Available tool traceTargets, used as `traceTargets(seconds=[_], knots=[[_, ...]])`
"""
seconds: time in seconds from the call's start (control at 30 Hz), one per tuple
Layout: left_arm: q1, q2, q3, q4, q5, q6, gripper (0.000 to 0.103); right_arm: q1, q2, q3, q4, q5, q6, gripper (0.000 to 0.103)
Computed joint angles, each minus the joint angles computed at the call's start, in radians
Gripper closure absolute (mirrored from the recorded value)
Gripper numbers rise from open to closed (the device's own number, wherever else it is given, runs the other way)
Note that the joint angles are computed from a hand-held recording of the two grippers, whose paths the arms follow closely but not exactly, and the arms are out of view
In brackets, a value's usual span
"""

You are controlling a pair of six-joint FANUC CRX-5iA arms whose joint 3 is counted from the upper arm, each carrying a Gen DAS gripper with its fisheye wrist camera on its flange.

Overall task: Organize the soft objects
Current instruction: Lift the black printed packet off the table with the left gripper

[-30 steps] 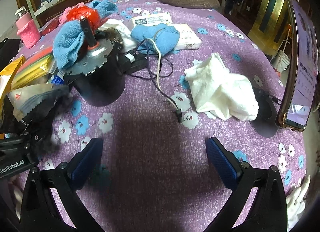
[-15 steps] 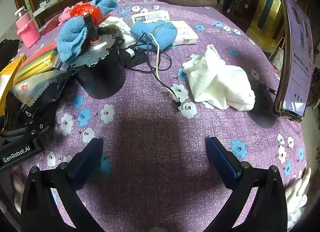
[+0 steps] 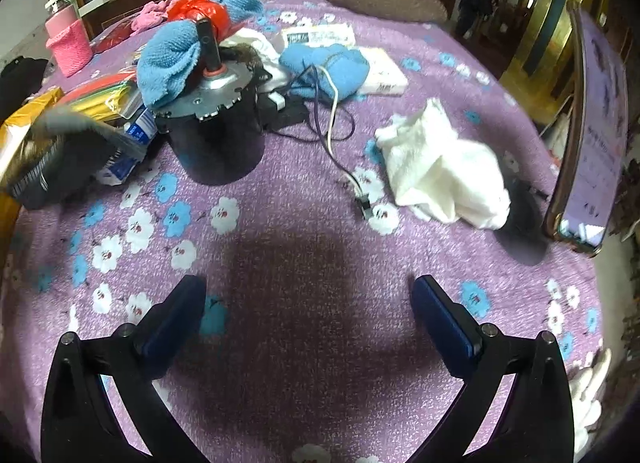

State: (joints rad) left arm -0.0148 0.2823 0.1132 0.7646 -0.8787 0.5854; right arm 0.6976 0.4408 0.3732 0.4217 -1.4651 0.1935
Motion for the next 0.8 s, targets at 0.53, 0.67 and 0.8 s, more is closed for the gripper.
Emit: traceTargets(seconds=[0.53,0.67,0.8], knots=[[0.035,-0.039,-0.059,0.075,-0.092,-0.268,0.010,0.060,-0.211,-0.229,0.222,0.187,-0.245,0.002],[-0.021,0.010,0.018,0.006,-0.139,-0.346,0.010,0.074,-0.250,-0.276,0.233,0.186,-0.251,0.002],[-0.078,0.080,0.127,-0.084,-0.205,-0.349,0.009,0.091,-0.315,-0.344,0.261,0.200,-0.307,0.002]])
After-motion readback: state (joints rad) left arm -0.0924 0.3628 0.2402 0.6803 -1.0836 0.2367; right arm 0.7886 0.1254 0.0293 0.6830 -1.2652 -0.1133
